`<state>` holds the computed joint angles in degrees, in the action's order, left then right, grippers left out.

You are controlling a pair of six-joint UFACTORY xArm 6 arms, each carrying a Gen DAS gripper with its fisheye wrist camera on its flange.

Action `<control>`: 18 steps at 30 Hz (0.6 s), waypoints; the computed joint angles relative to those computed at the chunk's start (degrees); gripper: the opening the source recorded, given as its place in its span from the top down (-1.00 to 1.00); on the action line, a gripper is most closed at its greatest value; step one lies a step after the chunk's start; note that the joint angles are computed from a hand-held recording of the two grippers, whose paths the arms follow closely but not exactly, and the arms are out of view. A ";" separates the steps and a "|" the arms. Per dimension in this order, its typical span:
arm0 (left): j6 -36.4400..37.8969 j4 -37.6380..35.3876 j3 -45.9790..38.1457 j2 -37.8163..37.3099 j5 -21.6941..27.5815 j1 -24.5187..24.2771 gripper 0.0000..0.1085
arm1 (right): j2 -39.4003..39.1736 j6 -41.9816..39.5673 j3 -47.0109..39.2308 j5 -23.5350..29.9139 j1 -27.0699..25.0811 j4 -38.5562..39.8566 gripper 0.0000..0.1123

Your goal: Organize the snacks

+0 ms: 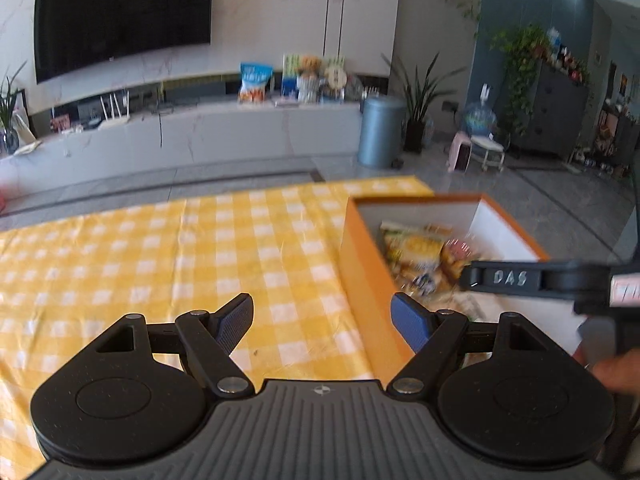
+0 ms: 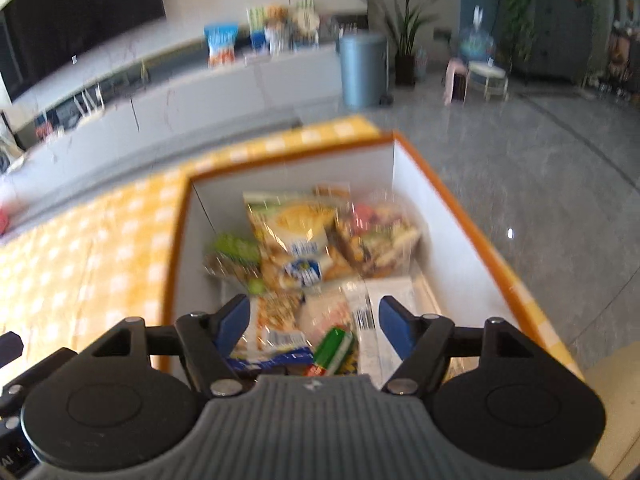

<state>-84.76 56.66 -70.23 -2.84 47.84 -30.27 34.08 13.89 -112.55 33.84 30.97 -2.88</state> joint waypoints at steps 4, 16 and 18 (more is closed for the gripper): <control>-1.73 2.73 0.29 -2.10 2.63 -2.83 -0.70 | -9.03 8.74 14.62 -10.93 0.07 -5.84 -0.57; -7.50 3.60 5.10 -5.58 9.03 -9.92 -0.70 | -31.14 19.80 47.37 -24.44 1.48 -23.26 -0.56; -8.57 3.18 6.69 -6.43 9.42 -10.68 -0.70 | -32.77 20.70 49.42 -24.68 2.00 -24.12 -0.56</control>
<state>-93.32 59.83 -63.54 -9.27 57.26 -40.95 1.31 34.58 -63.12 9.16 32.97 -27.00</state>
